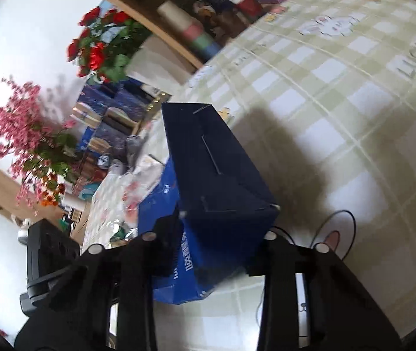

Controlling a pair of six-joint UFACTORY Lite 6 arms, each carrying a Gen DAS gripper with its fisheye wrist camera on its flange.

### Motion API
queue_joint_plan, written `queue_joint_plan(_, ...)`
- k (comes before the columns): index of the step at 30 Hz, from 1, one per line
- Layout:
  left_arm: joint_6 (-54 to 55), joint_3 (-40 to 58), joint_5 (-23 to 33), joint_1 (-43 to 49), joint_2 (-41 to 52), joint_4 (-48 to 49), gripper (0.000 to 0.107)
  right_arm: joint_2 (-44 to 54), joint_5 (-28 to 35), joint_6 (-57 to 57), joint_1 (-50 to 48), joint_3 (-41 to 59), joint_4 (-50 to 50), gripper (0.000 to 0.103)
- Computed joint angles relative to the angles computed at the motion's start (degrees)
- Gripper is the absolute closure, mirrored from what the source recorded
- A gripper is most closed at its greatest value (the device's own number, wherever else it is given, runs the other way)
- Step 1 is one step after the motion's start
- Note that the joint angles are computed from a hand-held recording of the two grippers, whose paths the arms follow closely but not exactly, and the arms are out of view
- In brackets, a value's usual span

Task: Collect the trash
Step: 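Grasp the green wrapper with the left tool while the right tool holds the coffee bag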

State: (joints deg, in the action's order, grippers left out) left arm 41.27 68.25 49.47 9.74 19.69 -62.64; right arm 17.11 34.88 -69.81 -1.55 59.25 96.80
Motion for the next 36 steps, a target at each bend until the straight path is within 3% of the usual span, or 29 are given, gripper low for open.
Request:
queue_joint_plan(1, 0.0, 0.5, 0.2, 0.3, -0.9, 1.2, 0.054, -1.4, -1.2, -0.6, 0.6, -0.1, -0.3, 0.075)
queue_joint_plan(4, 1.0, 1.2, 0.7, 2.9, -4.1, 3.9, 0.047, -4.2, -4.2, 0.4, 2.0, 0.4, -2.4, 0.077)
queue_joint_plan(9, 2.0, 2.3, 1.3, 13.2, -7.0, 6.8, 0.047, -8.0, -9.7, 1.2, 3.5, 1.4, -7.0, 0.077)
queue_joint_plan(14, -2.5, 4.3, -0.1, 22.0, -2.9, 8.9, 0.051, -8.2, -10.8, 3.1, 3.6, 2.1, -9.6, 0.077)
queue_joint_plan(20, -2.2, 5.1, -2.7, 18.8, -1.0, 9.1, 0.052, -8.1, -11.0, 4.0, 3.7, 1.3, -10.2, 0.077)
queue_joint_plan(26, -4.5, 4.2, -12.7, 11.1, -1.1, 17.3, 0.052, -8.5, -10.7, 3.9, 3.5, 0.5, -10.0, 0.077)
queue_joint_plan(27, -5.9, 4.2, -14.3, 10.0, -0.7, 19.2, 0.053, -8.5, -10.7, 3.9, 3.5, 0.5, -10.0, 0.077)
queue_joint_plan(29, -8.6, 4.1, -16.6, 9.1, -0.3, 22.1, 0.067, -8.5, -10.6, 4.0, 3.4, 0.5, -10.0, 0.077)
queue_joint_plan(30, -8.4, 3.8, -16.8, 9.2, -0.4, 22.1, 0.083, -8.5, -10.6, 4.0, 3.4, 0.5, -10.1, 0.077)
queue_joint_plan(36, -6.6, 2.0, -16.5, 10.3, -4.1, 23.5, 0.091, -10.3, -10.1, 3.2, 3.5, -1.2, -9.7, 0.078)
